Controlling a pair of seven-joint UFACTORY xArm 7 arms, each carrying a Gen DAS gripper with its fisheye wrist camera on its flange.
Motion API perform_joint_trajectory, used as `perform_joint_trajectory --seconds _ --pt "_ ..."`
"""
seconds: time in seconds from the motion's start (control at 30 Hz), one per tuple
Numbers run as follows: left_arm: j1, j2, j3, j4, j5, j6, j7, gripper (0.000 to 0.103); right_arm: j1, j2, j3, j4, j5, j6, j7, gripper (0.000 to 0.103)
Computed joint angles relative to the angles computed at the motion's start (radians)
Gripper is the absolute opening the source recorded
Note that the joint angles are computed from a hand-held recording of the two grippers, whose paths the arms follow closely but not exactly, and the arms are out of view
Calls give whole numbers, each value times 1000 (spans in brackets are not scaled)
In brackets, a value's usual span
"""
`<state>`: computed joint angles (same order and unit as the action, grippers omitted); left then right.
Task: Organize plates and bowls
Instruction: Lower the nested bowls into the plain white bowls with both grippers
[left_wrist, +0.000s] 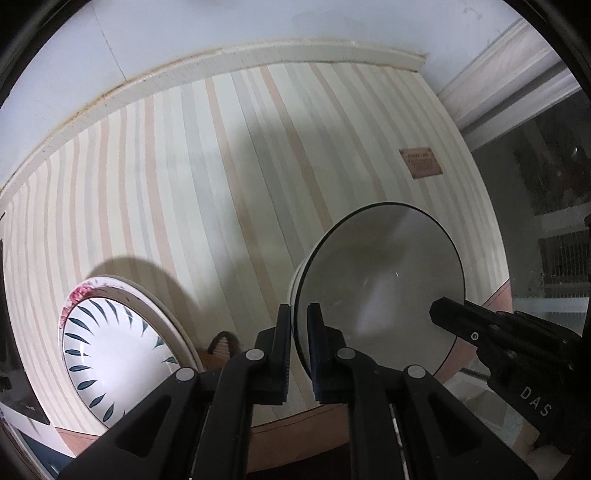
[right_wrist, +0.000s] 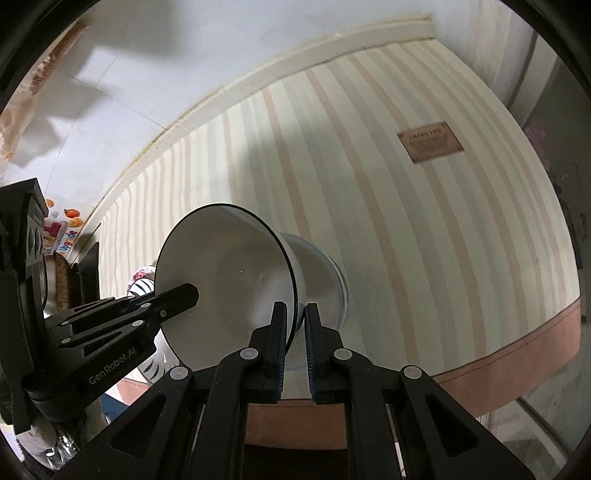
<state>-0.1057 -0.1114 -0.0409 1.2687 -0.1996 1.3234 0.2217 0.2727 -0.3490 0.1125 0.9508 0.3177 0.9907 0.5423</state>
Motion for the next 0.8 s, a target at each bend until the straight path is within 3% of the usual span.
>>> perform_joint_trajectory --seconds 0.8 --pt "-34 54 -31 -1 109 -16 7 7 -14 78 -11 14 19 47 -37 13"
